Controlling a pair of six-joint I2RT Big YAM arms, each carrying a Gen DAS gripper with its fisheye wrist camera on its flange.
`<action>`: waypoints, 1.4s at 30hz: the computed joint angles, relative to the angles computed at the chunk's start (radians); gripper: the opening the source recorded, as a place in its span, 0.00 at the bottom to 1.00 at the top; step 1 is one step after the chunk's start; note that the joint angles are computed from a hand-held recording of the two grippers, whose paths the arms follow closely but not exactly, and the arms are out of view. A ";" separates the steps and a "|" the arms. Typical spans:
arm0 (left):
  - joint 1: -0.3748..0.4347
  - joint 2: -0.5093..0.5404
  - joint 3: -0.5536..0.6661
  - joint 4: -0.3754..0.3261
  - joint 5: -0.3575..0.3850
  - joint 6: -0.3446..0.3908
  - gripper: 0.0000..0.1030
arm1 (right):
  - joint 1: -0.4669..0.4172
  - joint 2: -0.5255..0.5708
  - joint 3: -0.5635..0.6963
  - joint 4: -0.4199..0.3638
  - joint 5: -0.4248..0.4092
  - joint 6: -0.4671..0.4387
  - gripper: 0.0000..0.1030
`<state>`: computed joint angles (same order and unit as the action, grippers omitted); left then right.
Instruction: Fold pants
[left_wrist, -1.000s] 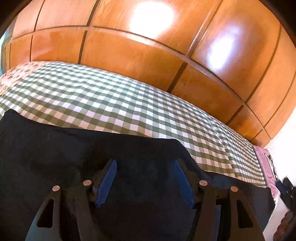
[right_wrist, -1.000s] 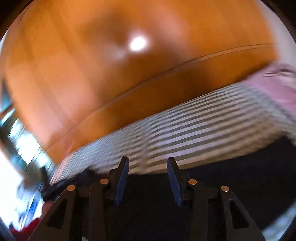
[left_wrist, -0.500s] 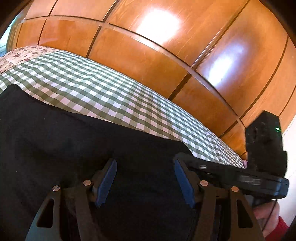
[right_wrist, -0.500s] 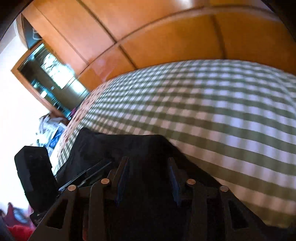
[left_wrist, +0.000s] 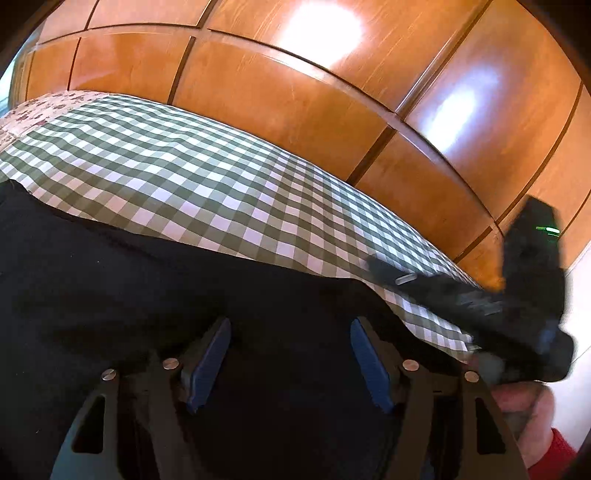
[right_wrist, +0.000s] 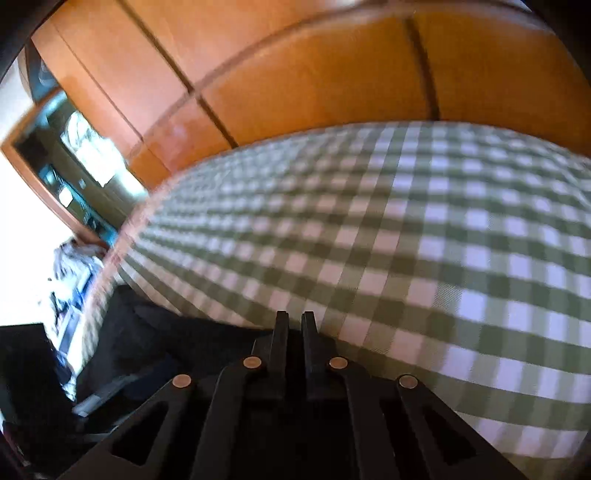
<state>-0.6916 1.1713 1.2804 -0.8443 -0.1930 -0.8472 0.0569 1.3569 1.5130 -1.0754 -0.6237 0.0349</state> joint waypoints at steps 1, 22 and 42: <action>0.003 -0.003 0.008 -0.011 0.014 -0.002 0.65 | -0.029 -0.034 -0.017 0.038 -0.035 0.033 0.09; -0.050 0.242 0.265 -0.144 0.080 0.277 0.18 | -0.262 -0.307 -0.248 -0.099 0.127 -0.305 0.03; -0.147 0.119 0.193 -0.256 -0.108 0.127 0.29 | -0.409 -0.431 -0.293 -0.152 0.053 -0.259 0.12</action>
